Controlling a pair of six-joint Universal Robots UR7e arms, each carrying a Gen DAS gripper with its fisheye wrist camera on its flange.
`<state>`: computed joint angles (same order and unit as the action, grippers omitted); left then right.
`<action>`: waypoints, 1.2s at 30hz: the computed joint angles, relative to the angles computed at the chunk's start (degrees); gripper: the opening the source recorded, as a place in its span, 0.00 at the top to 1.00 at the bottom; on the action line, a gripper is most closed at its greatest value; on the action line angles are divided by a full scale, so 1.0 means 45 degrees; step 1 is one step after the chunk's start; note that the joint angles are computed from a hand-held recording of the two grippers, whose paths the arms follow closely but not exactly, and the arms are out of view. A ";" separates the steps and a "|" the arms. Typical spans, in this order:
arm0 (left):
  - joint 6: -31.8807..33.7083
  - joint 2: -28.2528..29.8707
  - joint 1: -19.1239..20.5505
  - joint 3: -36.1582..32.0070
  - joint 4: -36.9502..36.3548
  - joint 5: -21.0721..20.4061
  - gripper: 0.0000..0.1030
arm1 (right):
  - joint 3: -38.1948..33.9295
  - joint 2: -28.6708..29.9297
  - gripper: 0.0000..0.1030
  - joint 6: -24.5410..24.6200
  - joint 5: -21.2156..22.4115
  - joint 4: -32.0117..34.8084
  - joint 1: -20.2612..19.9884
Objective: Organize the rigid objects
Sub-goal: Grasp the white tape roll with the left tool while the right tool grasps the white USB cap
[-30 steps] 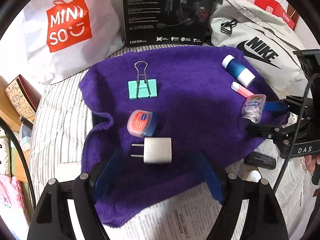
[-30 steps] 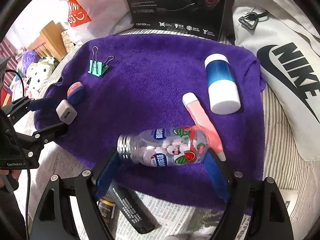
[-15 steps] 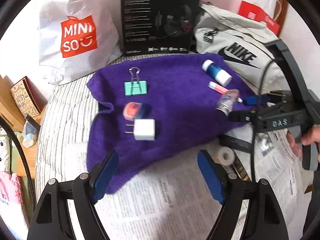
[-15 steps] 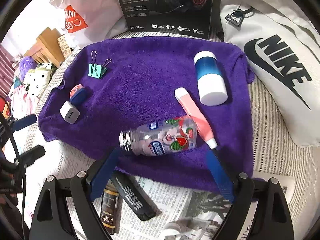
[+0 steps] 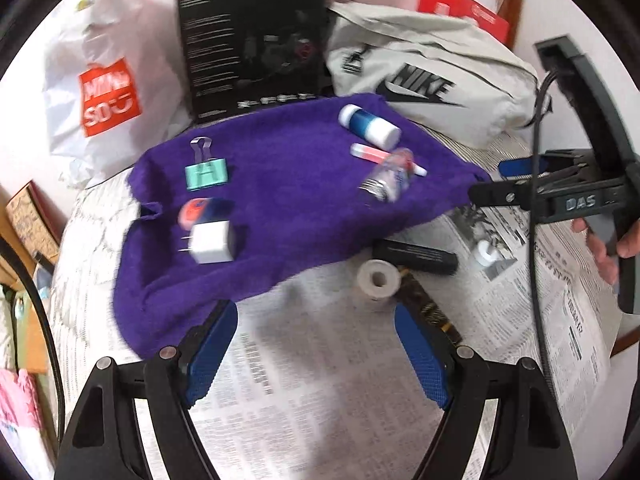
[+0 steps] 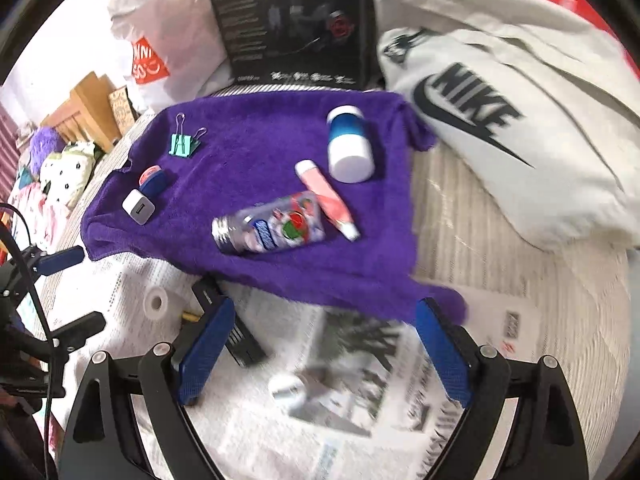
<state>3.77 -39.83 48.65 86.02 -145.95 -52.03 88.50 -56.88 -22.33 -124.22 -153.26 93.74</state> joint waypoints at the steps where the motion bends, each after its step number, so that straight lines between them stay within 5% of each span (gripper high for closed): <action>1: 0.0129 0.0120 -0.0039 -0.0014 -0.0048 0.0062 0.22 | 0.0287 -0.0203 0.12 -0.0011 0.0066 -0.0282 -0.0040; 14: 0.1464 0.1317 0.0029 -0.0540 -0.0575 0.0509 0.25 | 0.3347 -0.2317 0.12 0.0278 0.0397 -0.1574 -0.0643; 24: 0.1215 0.1625 0.0300 -0.1211 -0.0249 -0.0092 0.44 | 0.4416 -0.2355 0.13 0.0317 0.0849 -0.2472 -0.1034; 31: 0.0906 0.1737 0.0276 -0.1345 0.0120 -0.0356 0.72 | 0.4418 -0.1775 0.17 -0.0726 0.1344 -0.3663 -0.0942; 36: 0.0590 0.1666 0.0285 -0.1378 0.0411 -0.0419 0.72 | 0.4109 -0.1156 0.27 -0.1570 0.1201 -0.4492 -0.0833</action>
<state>6.42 -32.33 49.93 79.82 -144.10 -53.91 106.99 -62.09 -29.39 -118.82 -173.47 89.99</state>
